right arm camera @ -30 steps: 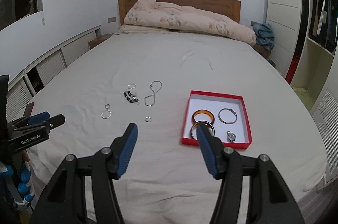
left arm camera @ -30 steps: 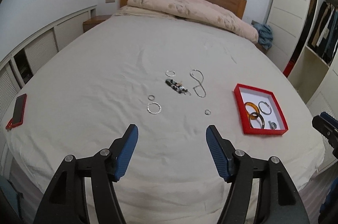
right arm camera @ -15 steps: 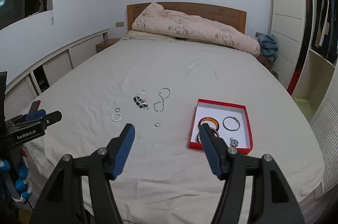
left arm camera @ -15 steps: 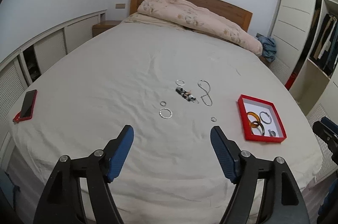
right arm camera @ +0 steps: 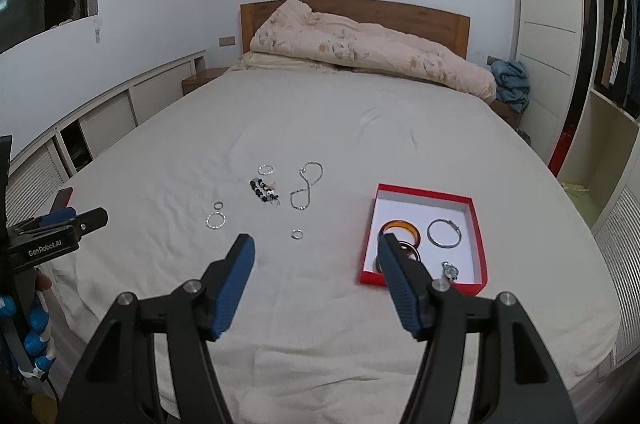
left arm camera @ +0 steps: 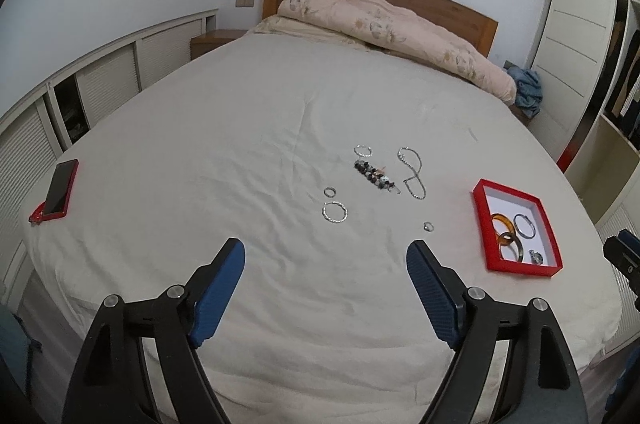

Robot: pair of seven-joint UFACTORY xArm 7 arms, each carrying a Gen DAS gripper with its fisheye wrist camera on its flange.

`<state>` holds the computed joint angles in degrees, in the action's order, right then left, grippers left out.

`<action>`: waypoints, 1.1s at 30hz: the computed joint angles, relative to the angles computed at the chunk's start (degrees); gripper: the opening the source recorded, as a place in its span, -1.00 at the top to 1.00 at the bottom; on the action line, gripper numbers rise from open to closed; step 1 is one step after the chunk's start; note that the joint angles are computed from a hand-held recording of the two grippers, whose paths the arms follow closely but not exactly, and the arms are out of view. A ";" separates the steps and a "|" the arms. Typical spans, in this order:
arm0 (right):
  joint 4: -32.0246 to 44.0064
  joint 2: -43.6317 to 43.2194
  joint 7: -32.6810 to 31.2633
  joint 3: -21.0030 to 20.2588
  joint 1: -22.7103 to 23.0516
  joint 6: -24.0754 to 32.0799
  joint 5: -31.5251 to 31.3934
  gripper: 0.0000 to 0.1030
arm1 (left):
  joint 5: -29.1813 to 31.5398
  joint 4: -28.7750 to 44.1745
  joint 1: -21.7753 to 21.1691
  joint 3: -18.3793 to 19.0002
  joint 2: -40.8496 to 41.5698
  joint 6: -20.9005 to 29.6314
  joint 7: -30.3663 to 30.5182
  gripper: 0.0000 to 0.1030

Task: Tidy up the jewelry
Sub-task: 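Withdraw both tools back toward the remaining jewelry, then grasp the twisted silver hoop with the left tool while the right tool grasps a small silver ring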

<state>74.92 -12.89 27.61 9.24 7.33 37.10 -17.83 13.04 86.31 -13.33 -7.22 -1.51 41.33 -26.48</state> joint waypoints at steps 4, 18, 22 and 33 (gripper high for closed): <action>-0.33 1.19 -0.18 -0.73 0.01 -1.11 1.20 -0.22 | 1.35 1.40 -0.12 0.16 2.10 1.06 -0.45 -0.59; 2.91 9.57 -4.88 -3.79 0.87 -2.96 8.27 -0.22 | 1.22 7.41 -0.61 2.48 9.41 5.26 -0.50 -0.59; 4.51 12.27 -6.25 -4.39 1.03 -3.36 9.85 -0.22 | 1.39 9.13 -0.60 3.16 11.44 5.98 -0.71 -0.59; 9.38 19.73 -10.50 -5.36 1.26 -1.72 14.25 -0.22 | -1.44 14.44 0.30 4.55 18.34 7.91 0.83 -0.59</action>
